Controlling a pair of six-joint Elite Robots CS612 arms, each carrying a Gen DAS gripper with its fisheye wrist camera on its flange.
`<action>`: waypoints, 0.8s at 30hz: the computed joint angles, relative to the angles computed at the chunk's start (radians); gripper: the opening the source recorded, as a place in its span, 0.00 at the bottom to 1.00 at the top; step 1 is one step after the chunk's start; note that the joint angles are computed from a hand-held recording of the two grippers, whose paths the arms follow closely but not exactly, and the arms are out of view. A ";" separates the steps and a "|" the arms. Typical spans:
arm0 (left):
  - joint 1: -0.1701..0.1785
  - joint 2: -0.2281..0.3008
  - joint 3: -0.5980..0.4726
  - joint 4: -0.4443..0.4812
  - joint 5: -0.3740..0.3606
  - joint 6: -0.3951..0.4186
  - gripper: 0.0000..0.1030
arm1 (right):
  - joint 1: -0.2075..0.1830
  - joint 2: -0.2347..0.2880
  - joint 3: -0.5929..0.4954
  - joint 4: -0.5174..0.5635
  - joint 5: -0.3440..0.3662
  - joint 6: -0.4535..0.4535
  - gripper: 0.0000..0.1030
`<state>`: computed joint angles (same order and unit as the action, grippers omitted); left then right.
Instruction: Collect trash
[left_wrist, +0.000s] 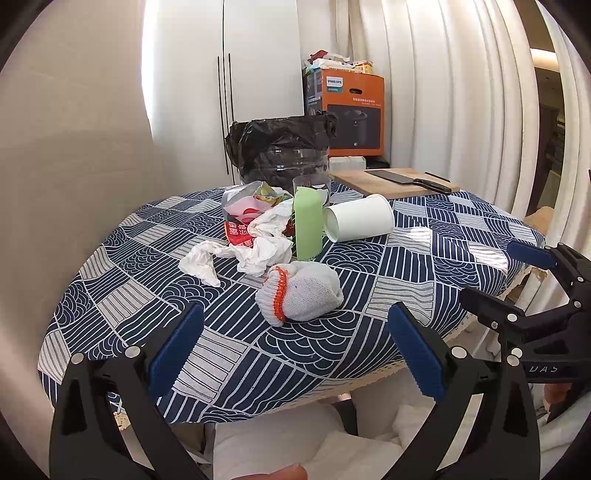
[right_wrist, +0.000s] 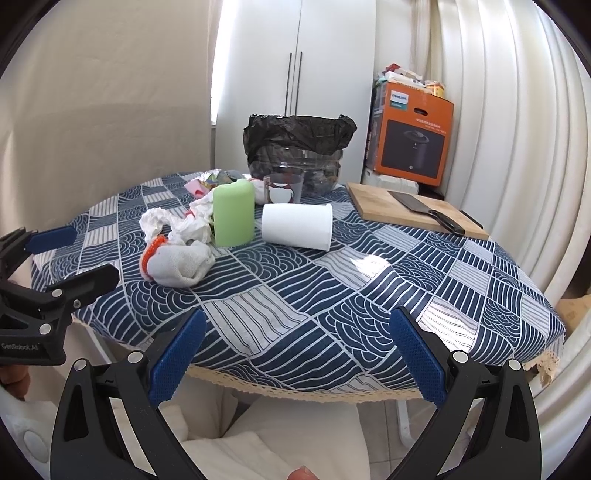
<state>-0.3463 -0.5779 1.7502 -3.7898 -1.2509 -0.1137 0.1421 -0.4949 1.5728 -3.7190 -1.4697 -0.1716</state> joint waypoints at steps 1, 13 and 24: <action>0.000 0.000 0.000 0.001 -0.001 0.000 0.95 | 0.000 0.000 0.000 0.001 0.001 0.001 0.92; -0.001 -0.002 0.000 0.004 -0.006 0.003 0.95 | -0.002 0.000 -0.001 0.007 0.004 0.003 0.92; 0.010 0.000 -0.014 0.035 -0.021 -0.015 0.95 | 0.001 0.003 -0.015 0.017 -0.025 0.002 0.92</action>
<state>-0.3364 -0.5780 1.7361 -3.7550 -1.2717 -0.1282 0.1429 -0.4914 1.5579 -3.7022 -1.4946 -0.1696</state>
